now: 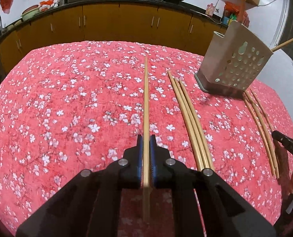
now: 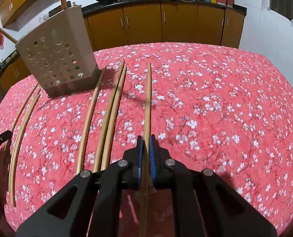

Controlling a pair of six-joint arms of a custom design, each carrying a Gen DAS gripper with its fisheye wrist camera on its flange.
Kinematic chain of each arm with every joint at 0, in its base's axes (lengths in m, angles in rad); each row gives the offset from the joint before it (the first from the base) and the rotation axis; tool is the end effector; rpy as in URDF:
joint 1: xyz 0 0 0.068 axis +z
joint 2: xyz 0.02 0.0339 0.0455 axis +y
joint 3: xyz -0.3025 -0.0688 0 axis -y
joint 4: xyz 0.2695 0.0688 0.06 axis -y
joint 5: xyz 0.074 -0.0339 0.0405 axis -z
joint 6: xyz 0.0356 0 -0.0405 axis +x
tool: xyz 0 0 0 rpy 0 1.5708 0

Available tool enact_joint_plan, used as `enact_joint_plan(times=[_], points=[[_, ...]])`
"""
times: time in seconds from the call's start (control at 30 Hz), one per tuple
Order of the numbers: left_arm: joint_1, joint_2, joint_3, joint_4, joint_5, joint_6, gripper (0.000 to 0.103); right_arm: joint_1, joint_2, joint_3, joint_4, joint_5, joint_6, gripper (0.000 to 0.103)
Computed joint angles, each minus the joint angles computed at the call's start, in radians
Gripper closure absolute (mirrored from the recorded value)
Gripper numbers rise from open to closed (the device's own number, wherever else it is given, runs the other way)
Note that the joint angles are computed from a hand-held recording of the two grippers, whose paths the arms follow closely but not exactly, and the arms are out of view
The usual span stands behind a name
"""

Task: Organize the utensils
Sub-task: 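Lower the left gripper onto a chopstick while the right gripper grasps another chopstick, then raise both held chopsticks upright and move them above the utensil holder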

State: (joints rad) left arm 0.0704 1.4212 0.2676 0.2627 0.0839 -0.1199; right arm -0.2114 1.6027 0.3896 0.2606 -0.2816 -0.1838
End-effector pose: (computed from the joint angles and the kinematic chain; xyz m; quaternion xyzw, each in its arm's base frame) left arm 0.2075 0.0116 0.1054 -0.0756 0.9390 -0.0478 0.3321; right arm 0.2396 -0.0413 0.0962 -0.0297 0.9437 0.0719 0.3216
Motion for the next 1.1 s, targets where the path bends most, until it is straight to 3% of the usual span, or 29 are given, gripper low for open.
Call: enact_joint_plan(times=[0.57, 1.1], points=[[-0.004, -0.061, -0.040, -0.017, -0.010, 0.018, 0.093, -0.020, -0.052, -0.053, 0.025, -0.013, -0.011, 0.095], [-0.084, -0.138, -0.086, -0.054, -0.113, -0.023, 0.094, -0.021, -0.049, -0.056, 0.033, -0.006, -0.014, 0.095]])
